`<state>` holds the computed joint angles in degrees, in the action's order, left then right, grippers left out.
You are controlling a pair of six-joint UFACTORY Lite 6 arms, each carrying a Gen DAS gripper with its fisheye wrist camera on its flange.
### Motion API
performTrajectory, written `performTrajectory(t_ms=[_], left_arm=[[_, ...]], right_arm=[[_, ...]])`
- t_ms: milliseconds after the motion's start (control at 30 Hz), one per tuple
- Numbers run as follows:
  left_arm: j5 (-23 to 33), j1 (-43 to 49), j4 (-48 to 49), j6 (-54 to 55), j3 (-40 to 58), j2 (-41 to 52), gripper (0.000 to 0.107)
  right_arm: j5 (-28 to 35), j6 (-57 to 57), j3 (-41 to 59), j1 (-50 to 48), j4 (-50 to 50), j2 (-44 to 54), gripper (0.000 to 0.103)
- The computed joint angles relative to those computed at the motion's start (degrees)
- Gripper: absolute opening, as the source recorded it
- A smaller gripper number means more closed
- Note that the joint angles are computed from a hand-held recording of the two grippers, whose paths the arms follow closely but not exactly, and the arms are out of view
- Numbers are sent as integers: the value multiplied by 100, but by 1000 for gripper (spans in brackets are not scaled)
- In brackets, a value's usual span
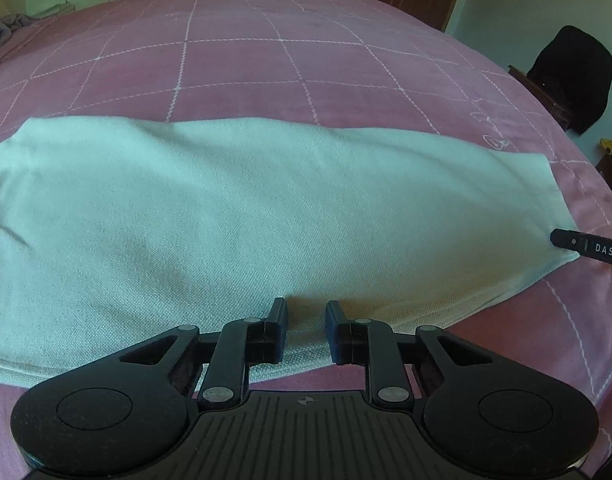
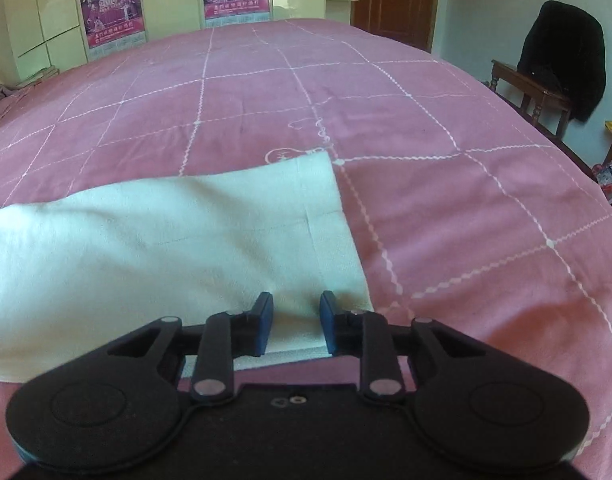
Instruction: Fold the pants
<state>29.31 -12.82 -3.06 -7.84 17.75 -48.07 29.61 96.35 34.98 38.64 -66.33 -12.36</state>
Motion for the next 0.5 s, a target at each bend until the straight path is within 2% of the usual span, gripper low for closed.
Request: performTrajectory(t_ms=[100, 167, 300, 500], left_arm=[[206, 86, -104, -2, 256, 171, 22], [251, 77, -65, -187, 423, 273, 22], [228, -810, 1153, -1657, 659, 484, 22], [139, -1841, 2228, -3204, 982, 1058, 22]], right_arm=[[238, -535, 282, 114, 606, 33, 25], [337, -476, 314, 211, 815, -208, 32], [403, -590, 172, 287, 1257, -729, 36], [447, -676, -224, 48, 1792, -1467, 38]])
